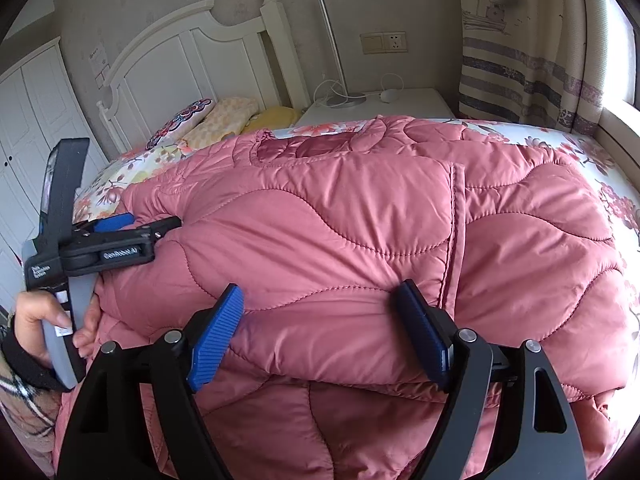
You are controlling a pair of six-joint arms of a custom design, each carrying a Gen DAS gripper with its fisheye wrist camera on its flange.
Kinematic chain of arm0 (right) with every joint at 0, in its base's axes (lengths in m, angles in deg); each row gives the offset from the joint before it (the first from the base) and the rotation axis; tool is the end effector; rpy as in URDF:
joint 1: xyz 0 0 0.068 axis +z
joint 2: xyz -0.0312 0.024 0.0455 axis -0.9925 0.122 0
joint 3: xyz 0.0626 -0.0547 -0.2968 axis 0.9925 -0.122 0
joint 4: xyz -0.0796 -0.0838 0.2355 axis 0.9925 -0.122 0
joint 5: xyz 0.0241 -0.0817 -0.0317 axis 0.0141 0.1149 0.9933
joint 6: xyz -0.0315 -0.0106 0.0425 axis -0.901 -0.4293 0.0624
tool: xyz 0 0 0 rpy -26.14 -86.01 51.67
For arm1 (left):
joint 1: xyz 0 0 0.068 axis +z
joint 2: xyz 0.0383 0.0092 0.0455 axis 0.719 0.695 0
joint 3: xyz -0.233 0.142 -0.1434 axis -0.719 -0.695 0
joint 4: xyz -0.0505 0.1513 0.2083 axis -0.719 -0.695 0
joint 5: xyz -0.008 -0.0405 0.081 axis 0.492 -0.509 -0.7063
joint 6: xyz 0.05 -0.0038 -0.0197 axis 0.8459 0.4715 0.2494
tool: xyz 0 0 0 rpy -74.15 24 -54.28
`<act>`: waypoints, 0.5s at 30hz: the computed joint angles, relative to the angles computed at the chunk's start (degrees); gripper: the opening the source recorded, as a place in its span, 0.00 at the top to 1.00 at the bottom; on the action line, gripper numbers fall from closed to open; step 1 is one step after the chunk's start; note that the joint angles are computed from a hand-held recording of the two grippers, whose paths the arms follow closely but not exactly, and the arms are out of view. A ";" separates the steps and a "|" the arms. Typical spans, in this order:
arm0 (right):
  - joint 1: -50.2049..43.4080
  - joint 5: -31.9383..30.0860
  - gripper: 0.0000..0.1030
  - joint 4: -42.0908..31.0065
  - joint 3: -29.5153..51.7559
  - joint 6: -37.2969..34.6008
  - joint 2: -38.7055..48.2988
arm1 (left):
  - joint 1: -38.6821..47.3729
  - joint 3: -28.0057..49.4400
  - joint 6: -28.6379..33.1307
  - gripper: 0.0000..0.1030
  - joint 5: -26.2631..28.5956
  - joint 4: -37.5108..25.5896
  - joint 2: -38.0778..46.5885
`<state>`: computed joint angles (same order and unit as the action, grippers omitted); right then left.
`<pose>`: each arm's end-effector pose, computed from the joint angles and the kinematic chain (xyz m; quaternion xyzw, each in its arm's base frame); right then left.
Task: Fold large clothes
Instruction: 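Open both tools and lift them off the folded coat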
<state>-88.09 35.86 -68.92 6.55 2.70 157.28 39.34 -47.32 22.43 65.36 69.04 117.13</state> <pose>0.2188 -0.0064 0.1679 -0.0379 0.9137 0.1528 0.3745 0.2756 -0.0295 0.1675 0.0461 0.9391 0.0145 0.3403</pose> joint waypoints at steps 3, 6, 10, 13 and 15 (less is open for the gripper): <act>-0.43 -0.60 0.26 0.03 0.08 0.18 0.25 | -1.54 -2.77 -2.18 0.02 -3.82 -1.38 -6.95; -0.38 -0.61 0.25 0.05 0.20 0.07 0.48 | -4.53 -6.17 -3.18 0.02 -10.24 -0.41 -9.27; 0.26 0.18 0.23 -0.19 0.43 -0.28 0.63 | -4.96 -8.12 -2.77 0.02 -10.01 1.29 -8.16; 1.07 1.09 0.21 -0.34 0.52 -0.19 0.63 | -3.50 -9.19 -5.37 0.02 -7.47 -6.02 -18.22; 1.28 1.64 0.21 -0.93 0.54 0.10 -0.08 | -4.48 -12.17 -7.81 0.02 -6.62 -11.07 -28.22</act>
